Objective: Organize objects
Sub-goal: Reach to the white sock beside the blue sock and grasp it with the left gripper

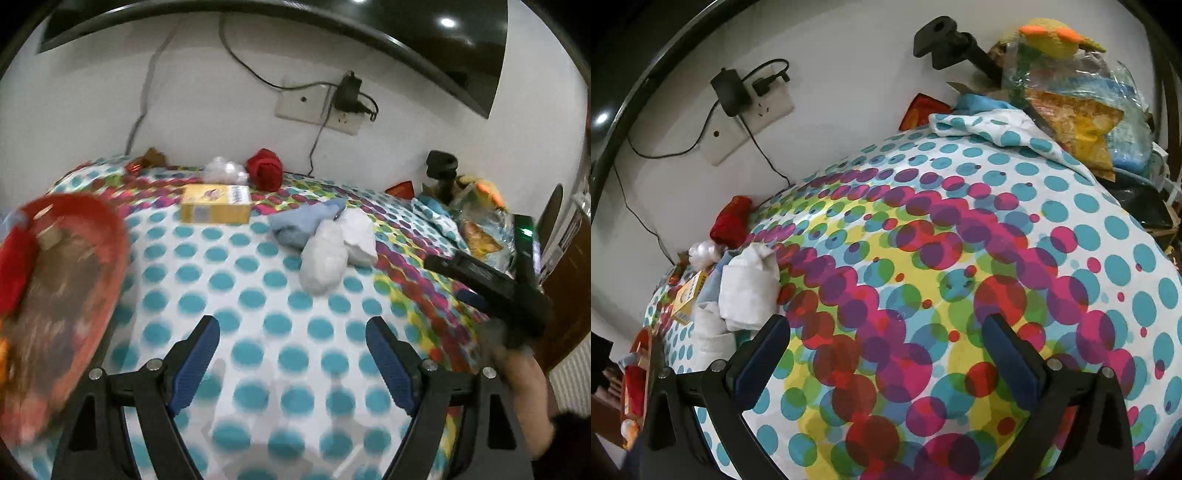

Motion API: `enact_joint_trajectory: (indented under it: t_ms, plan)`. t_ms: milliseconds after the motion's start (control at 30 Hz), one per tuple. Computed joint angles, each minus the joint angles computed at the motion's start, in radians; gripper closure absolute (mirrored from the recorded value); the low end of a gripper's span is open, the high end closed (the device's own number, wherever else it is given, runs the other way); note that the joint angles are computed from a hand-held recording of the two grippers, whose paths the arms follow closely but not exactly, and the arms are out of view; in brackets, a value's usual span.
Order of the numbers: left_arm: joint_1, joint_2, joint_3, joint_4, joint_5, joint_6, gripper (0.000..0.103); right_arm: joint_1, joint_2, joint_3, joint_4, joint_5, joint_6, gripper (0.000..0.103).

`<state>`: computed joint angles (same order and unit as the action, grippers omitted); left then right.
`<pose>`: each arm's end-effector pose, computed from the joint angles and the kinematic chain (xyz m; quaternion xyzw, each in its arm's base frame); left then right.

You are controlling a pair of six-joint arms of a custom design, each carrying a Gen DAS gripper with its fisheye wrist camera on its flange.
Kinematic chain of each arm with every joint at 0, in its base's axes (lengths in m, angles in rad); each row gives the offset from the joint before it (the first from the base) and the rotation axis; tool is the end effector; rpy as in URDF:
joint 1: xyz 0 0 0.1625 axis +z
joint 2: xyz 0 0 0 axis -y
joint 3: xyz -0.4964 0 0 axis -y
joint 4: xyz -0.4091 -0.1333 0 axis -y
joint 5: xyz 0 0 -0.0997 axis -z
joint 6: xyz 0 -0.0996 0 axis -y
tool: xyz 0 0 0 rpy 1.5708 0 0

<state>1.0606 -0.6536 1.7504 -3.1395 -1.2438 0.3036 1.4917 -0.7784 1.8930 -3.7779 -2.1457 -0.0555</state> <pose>-0.2037 -0.7025 0.0616 0.3447 0.8961 -0.2457 0.1336 0.0272 -0.6580 0.1938 -0.1569 -0.8176 0.4808 0.2752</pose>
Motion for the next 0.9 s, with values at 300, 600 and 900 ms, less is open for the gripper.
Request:
enact_joint_trajectory:
  t_ms: [300,600,900]
  plan:
    - [-0.042,0.154,-0.207,0.121,0.113,0.094,0.02,-0.004,0.004,0.02,-0.091,0.019,0.006,0.0]
    - [-0.045,0.231,-0.302,0.201,0.179,0.107,0.048,-0.005,-0.001,0.023,-0.08,0.033,-0.004,0.0]
    - [-0.041,0.224,-0.295,0.23,0.147,0.091,0.074,-0.001,-0.002,0.023,-0.075,0.025,-0.011,0.0]
